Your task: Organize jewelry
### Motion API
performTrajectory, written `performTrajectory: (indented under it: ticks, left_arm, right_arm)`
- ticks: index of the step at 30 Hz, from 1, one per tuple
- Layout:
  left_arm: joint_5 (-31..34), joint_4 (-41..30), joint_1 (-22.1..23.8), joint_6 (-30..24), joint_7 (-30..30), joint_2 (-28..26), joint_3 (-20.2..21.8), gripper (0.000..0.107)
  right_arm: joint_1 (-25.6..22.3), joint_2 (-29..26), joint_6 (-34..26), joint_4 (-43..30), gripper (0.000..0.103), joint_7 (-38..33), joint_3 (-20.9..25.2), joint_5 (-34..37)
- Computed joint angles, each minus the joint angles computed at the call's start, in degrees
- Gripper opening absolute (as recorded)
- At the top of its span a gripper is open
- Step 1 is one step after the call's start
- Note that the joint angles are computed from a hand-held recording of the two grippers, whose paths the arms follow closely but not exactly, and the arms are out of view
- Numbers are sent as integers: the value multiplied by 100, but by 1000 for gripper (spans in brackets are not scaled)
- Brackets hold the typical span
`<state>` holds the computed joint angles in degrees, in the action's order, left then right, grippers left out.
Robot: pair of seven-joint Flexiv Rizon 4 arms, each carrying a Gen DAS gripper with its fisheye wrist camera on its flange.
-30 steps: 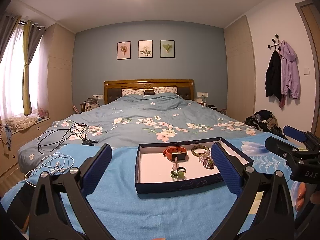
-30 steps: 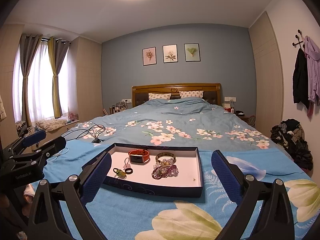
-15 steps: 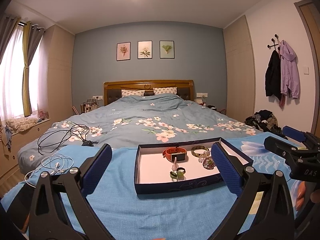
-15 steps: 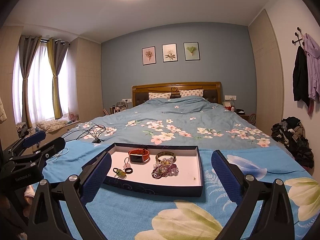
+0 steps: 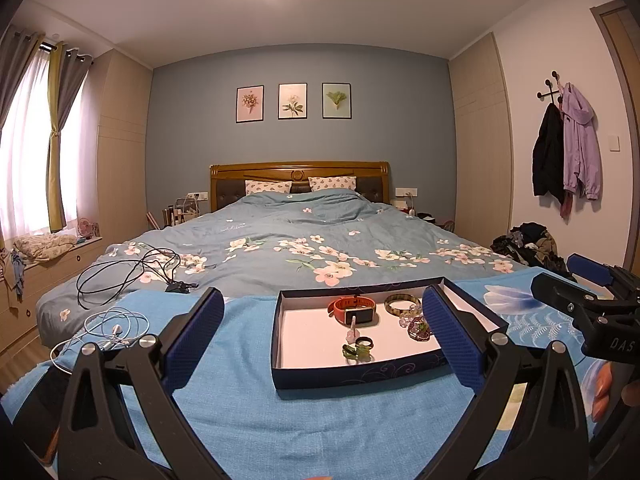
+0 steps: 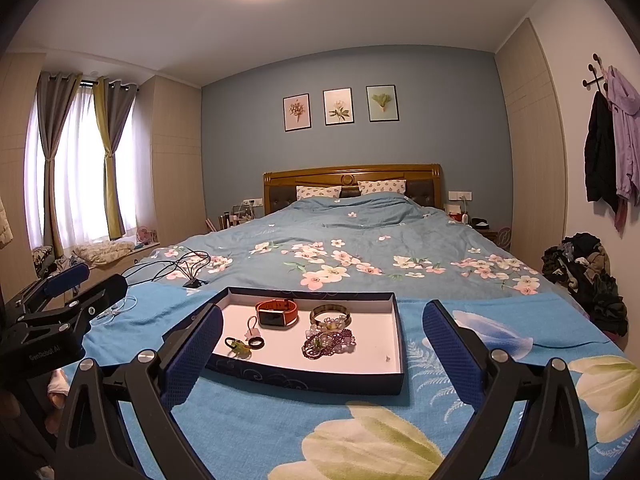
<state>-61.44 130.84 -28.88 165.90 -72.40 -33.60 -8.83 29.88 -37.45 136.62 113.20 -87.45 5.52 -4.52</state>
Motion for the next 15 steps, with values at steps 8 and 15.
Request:
performTrajectory:
  ticks: [8, 15]
  left_arm:
    - [-5, 1, -1, 7, -1, -5, 2, 98]
    - [20, 13, 17, -2, -19, -5, 10, 98]
  right_arm:
    - [-26, -11, 3, -14, 97, 24, 16, -49]
    - [-31, -11, 2, -14, 97, 35, 16, -58]
